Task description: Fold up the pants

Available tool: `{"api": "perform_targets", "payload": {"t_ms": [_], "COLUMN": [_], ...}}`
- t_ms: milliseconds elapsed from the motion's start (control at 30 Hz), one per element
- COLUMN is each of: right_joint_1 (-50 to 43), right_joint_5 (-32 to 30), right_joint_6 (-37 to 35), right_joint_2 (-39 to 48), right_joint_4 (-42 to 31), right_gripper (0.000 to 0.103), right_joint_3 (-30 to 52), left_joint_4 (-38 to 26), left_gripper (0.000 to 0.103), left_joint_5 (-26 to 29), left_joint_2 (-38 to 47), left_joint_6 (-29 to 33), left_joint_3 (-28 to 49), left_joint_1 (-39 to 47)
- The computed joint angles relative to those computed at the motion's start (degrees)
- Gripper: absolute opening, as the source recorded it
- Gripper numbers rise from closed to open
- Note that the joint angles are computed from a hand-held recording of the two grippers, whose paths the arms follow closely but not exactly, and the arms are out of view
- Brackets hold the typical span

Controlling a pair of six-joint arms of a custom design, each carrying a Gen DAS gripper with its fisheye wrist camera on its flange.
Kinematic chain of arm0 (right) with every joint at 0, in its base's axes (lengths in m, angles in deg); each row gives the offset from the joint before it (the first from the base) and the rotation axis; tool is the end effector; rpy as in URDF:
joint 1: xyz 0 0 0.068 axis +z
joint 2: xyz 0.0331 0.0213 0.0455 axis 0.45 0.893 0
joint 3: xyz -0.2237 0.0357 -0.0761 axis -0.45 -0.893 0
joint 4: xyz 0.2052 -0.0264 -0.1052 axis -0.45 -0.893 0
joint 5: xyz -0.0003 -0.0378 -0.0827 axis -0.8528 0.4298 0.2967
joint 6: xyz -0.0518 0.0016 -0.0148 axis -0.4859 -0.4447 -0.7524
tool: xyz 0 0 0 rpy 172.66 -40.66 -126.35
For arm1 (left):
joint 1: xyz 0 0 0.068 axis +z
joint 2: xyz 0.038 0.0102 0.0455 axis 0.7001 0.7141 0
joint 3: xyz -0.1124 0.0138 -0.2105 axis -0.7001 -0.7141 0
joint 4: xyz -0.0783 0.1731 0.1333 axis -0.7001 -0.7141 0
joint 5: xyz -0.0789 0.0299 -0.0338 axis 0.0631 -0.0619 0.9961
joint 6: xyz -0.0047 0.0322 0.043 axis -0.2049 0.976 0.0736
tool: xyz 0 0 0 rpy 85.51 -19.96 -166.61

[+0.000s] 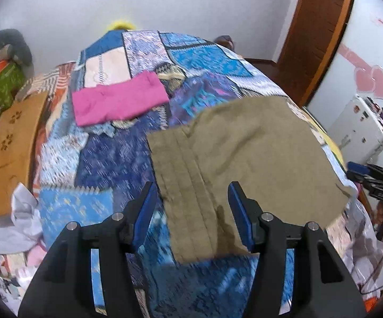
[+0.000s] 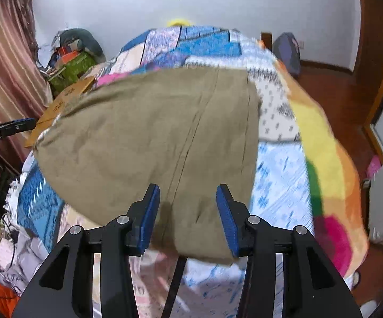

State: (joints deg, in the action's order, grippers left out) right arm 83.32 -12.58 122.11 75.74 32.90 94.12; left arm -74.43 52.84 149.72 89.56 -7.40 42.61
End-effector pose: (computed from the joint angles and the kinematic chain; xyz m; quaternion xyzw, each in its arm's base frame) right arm 0.1068 0.1342 0.1777 0.0142 0.9349 0.1042 0.3389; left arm 0.2651 -0.0202 0.1968 0.1999 0.9243 -0.1218 0.3016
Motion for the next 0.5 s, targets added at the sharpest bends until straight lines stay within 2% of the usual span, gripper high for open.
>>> {"api": "perform_targets", "payload": {"t_ms": [267, 500], "right_joint_1": [-16.3, -29.1], "right_joint_5": [-5.7, -13.0], "right_joint_6": [-14.5, -26.2], "right_joint_2": [1.0, 15.1], "right_joint_4": [5.2, 15.6], "right_gripper": [0.043, 0.045], "right_joint_3": [2.4, 7.3], "left_joint_4": [1.4, 1.0], "left_gripper": [0.056, 0.056], "left_joint_5": [-3.4, -3.3], "left_joint_2": [15.6, 26.2], "left_joint_6": [-6.4, -9.5], "left_joint_3": [13.5, 22.3], "left_joint_1": [-2.1, -2.8]}}
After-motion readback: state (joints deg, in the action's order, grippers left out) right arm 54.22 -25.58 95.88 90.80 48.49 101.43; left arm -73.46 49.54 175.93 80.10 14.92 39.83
